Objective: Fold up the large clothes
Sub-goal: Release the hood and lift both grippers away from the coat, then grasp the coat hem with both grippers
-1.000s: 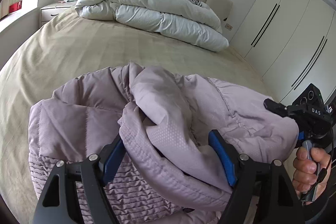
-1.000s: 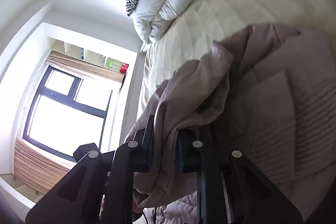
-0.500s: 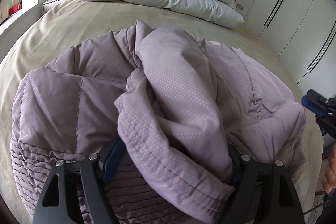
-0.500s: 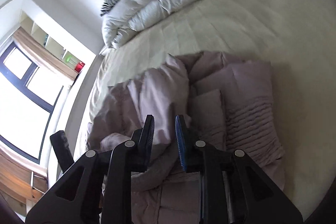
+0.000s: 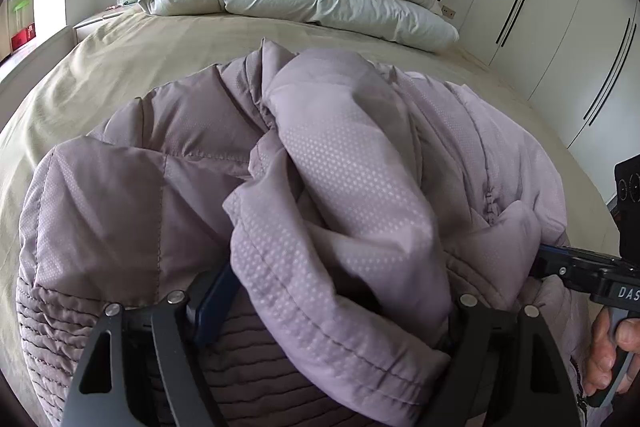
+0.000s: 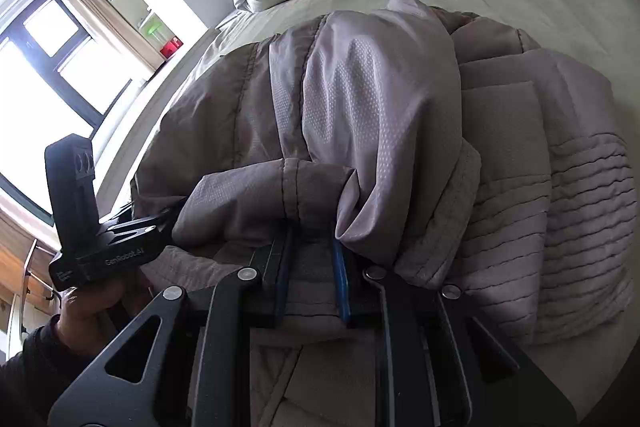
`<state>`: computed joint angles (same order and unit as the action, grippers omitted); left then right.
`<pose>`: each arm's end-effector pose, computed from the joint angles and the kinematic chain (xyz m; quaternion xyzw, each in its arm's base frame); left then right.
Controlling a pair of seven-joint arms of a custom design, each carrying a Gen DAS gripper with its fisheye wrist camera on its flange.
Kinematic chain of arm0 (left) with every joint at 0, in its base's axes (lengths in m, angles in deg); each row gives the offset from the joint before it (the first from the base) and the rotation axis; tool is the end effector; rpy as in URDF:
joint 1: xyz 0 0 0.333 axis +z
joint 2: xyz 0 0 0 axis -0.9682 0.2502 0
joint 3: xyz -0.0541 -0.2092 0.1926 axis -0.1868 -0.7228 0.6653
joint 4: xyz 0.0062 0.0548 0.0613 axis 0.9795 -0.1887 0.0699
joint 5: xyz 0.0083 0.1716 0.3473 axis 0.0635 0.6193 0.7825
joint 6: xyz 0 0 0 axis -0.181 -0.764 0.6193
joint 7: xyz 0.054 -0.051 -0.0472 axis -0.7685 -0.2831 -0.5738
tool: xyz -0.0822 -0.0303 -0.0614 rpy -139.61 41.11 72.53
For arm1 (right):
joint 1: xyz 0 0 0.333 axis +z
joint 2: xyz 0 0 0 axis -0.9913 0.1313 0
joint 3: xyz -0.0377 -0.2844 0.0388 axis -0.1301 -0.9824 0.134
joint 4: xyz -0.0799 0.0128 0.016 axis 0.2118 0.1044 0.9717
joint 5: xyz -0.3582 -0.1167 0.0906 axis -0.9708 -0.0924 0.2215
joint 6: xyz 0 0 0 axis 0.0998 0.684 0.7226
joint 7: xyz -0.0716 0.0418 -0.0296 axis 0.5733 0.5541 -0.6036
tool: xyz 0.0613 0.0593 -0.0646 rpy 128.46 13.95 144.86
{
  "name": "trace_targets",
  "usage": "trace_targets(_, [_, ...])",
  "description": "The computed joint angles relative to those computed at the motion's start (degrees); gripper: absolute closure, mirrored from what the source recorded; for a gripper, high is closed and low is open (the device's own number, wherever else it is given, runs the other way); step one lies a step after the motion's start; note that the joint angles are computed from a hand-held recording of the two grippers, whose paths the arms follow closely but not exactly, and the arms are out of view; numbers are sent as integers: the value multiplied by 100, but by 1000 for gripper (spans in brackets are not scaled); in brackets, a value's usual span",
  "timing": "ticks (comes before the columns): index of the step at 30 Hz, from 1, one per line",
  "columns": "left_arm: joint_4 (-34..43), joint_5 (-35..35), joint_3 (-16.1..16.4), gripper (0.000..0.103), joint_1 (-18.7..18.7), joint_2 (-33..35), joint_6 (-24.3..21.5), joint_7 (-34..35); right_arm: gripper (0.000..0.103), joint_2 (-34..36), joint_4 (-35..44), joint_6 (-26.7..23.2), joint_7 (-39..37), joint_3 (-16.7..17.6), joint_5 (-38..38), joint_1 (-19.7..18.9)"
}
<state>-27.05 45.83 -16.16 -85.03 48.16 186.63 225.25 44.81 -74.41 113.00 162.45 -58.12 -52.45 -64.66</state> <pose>0.5504 -0.2066 0.4902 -0.3743 0.8533 -0.3621 0.0255 0.3145 0.2716 0.5039 -0.4656 0.7970 -0.1185 0.3659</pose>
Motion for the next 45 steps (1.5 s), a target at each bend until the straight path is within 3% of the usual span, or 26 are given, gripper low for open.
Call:
trace_targets(1, [0,-104,16,21,17,-7,-51,95,86,-119,27,-106,-10,-17,21,38])
trace_targets(5, [-29,-313,22,21,39,3,-41,282,84,-860,20,-298,417,502,-368,-293])
trace_targets(7, [-72,-326,5,21,23,-8,49,316,84,-668,120,-369,244,452,-435,-245])
trace_targets(9, [-120,-313,-9,21,4,-26,121,345,84,-60,269,-602,-203,102,-165,88])
trace_targets(10, [-157,-265,-20,20,-13,-43,189,344,84,77,178,-424,-186,84,-172,80])
trace_targets(12, [-145,-223,-13,20,-24,-54,171,290,84,-9,-27,22,126,364,-593,-238])
trace_targets(16, [-182,-188,99,20,35,-397,-220,-16,83,-524,-24,-346,452,389,-431,-33])
trace_targets(18, [-399,-502,296,19,76,-848,-551,189,80,-1080,-40,-592,556,605,-569,39])
trace_targets(19, [-580,-681,437,13,94,-1140,-713,355,67,-1344,3,-798,605,763,-647,67])
trace_targets(20, [-800,-748,567,10,118,-1459,-816,457,34,-1598,62,-1070,705,929,-666,123])
trace_targets(22, [-1234,-678,872,6,181,-2095,-1179,597,9,-2186,178,-1522,1238,1461,-783,81])
trace_targets(23, [-1448,-588,1052,6,231,-2410,-1429,667,8,-2413,237,-1674,1389,1655,-863,117])
trace_targets(27, [-2186,192,1722,5,683,-3475,-2533,629,8,-2560,581,-2483,1445,1801,-442,853])
trace_targets(29, [-2389,677,2054,5,1017,-3760,-3269,552,8,-2596,567,-2492,1677,1852,-168,1211])
trace_targets(33, [-2647,1422,2486,5,1824,-3957,-4229,371,8,-2386,947,-3155,2122,2370,236,1649])
trace_targets(38, [-2728,1900,2637,5,2545,-3866,-4836,251,9,-2210,1115,-3665,2929,2748,618,2211])
trace_targets(42, [-2748,2043,2599,6,2808,-3682,-5336,310,9,-2081,1320,-4354,3746,3044,940,2556])
trace_targets(45, [-2817,2059,2576,13,2913,-3696,-5660,427,9,-1911,1435,-4833,4332,3117,1311,2901])
